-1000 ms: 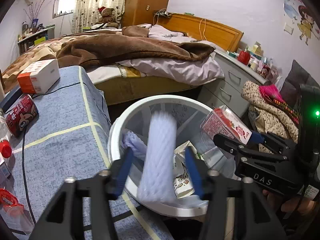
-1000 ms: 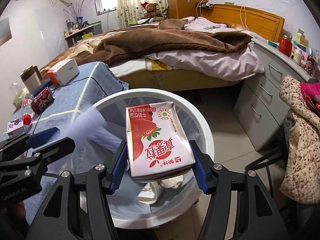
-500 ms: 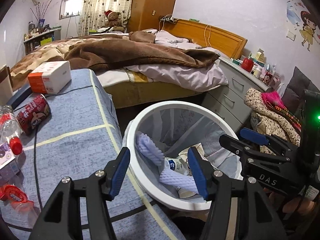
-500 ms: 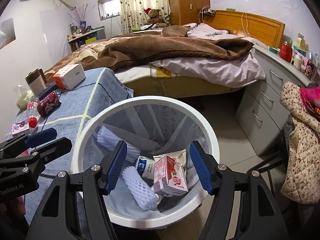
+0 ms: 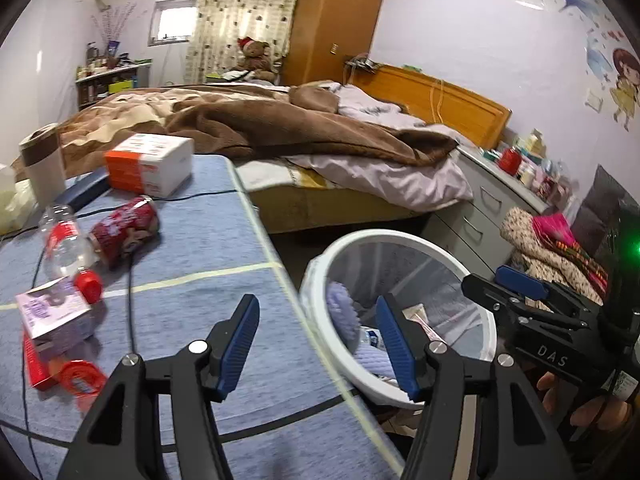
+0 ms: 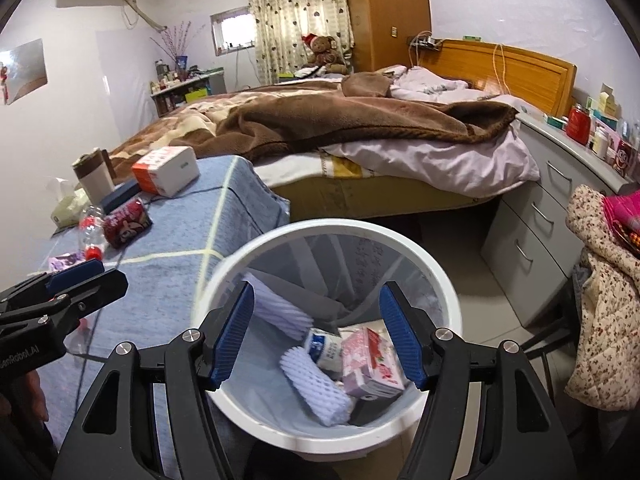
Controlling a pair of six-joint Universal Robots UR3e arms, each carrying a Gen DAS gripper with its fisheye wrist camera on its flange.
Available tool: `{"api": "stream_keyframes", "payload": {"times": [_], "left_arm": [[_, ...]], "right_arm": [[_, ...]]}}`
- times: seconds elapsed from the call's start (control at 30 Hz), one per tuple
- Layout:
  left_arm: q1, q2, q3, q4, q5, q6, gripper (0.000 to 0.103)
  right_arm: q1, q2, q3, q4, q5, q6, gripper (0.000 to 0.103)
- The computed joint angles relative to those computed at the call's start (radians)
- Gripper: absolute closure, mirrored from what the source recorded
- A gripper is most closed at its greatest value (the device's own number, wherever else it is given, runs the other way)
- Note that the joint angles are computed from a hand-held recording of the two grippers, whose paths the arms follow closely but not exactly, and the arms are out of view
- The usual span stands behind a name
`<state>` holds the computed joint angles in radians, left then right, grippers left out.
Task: Collect trash
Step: 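Move both tools back over the table toward the tablets box and drink can, then grasp the red tablets box with the left tool while the right tool grasps the red milk can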
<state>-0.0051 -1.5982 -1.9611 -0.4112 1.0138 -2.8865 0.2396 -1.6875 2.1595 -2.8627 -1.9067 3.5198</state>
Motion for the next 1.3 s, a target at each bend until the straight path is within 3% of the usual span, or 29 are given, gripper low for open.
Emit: {"api": "stream_keyframes", "payload": {"times": [0.53,0.8,1.07,1.3], "left_arm": [[0.355,0.128,-0.081,-0.127,-0.103,0.131,0.027],[0.499,0.114,-0.110,-0.139,-0.098,0.169,0.025],[0.579,0.051,-0.112,-0.142,-0.074,0.207,0.025],[0.570,-0.043,-0.060,-0.118,-0.038,0.205,0.025]], "right_arm": [[0.099,0.260,-0.232,-0.034,0.072,-0.009,0.036],[0.113,0.396,-0.383,-0.010,0.152,0.007,0.036],[0.134,0.575,-0.628,0.086,0.179,0.029,0.036],[0.137,0.746,-0.910,0.217,0.236,0.038,0.036]]}}
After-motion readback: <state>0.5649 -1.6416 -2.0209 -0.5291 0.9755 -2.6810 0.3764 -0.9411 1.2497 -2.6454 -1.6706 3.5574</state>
